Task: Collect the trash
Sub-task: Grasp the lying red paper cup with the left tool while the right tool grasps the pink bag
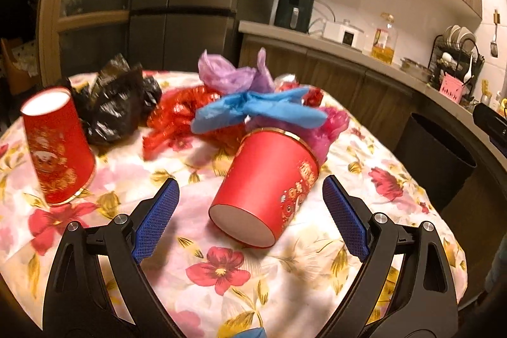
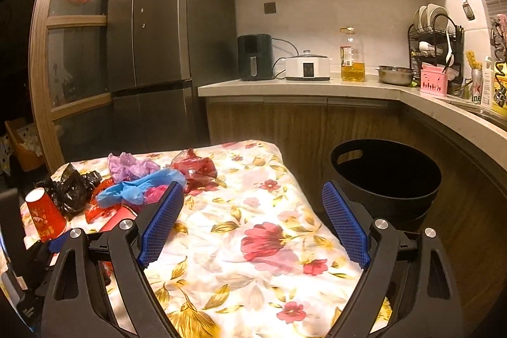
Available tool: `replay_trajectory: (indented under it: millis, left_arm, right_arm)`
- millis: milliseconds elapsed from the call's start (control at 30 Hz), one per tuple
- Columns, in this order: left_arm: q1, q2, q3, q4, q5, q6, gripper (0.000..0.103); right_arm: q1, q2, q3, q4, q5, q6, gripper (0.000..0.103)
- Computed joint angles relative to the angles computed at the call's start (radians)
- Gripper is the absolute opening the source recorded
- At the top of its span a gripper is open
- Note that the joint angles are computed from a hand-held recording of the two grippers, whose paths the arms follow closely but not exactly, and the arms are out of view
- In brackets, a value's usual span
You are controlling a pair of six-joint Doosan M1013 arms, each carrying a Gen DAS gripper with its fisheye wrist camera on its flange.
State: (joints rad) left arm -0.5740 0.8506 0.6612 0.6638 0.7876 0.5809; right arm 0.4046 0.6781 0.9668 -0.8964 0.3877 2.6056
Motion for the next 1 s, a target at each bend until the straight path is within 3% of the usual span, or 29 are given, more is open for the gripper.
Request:
replay_trajectory:
  millis: [167,367,467,1000]
  left_arm:
    - [0.013,0.024,-0.041,-0.106,0.019,0.077,0.090]
    - [0.028,0.033,-0.055,-0.211,0.012,0.136,0.069]
    - [0.030,0.033,-0.052,-0.233,-0.001,0.160,0.066]
    - [0.031,-0.046,0.097,-0.194,-0.107,0.098,0.061]
  right_arm:
    - [0.004,0.025,-0.041,0.064,0.008,-0.070,0.087]
    - [0.006,0.051,-0.079,0.143,0.014,-0.160,0.087]
    - [0.007,0.063,-0.096,0.182,0.020,-0.201,0.087]
    - [0.008,0.131,-0.198,0.453,0.047,-0.462,0.087]
